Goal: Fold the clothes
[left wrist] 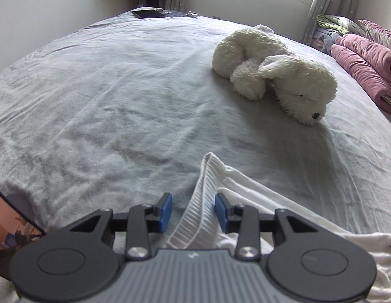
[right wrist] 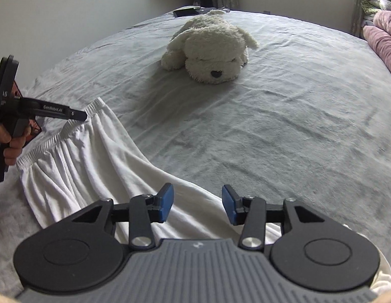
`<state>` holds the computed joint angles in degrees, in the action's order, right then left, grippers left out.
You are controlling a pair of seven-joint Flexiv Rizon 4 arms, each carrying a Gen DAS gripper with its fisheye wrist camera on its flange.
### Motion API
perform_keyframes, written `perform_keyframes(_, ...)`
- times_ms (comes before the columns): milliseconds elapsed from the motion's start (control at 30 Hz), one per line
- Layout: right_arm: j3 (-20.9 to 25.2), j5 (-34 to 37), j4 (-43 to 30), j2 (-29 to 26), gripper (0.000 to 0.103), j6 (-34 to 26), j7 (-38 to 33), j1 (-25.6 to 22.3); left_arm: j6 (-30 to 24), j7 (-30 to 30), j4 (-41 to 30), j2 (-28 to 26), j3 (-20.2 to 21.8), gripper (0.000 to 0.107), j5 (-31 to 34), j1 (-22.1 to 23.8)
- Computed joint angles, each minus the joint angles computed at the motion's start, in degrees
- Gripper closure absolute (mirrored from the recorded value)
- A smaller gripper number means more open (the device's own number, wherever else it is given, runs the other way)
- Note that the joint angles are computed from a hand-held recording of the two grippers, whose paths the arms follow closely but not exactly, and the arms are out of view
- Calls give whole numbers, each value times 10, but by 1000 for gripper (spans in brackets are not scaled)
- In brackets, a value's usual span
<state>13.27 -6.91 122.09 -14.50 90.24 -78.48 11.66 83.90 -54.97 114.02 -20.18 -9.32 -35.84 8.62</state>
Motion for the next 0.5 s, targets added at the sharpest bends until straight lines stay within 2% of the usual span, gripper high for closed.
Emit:
perform_keyframes(167,4,-23,-25,-25,56,-31,-38,1,-39,26,-40,-23,-20,70,-24,18)
perform_keyframes(200,12,-18,-30,-28,63,-40,-49,-5,-43,42,-43,-25,-35,71,-45,27)
perform_keyframes(233,20,-12,-34,-29,81,-44,-60,-9,-48,57,-44,-27,-47,71,-66,35)
perform_keyframes(300,19,-6,-31,-26,96,-42,-66,-4,-51,82,-45,-32,-58,79,-103,39)
perform_keyframes(367,11,-4,-22,-19,98,-31,-59,5,-40,112,-41,-35,-69,85,-139,41)
perform_keyframes(500,34,23,-15,-2,98,-41,-71,-2,-7,239,-29,-36,-129,93,-270,63)
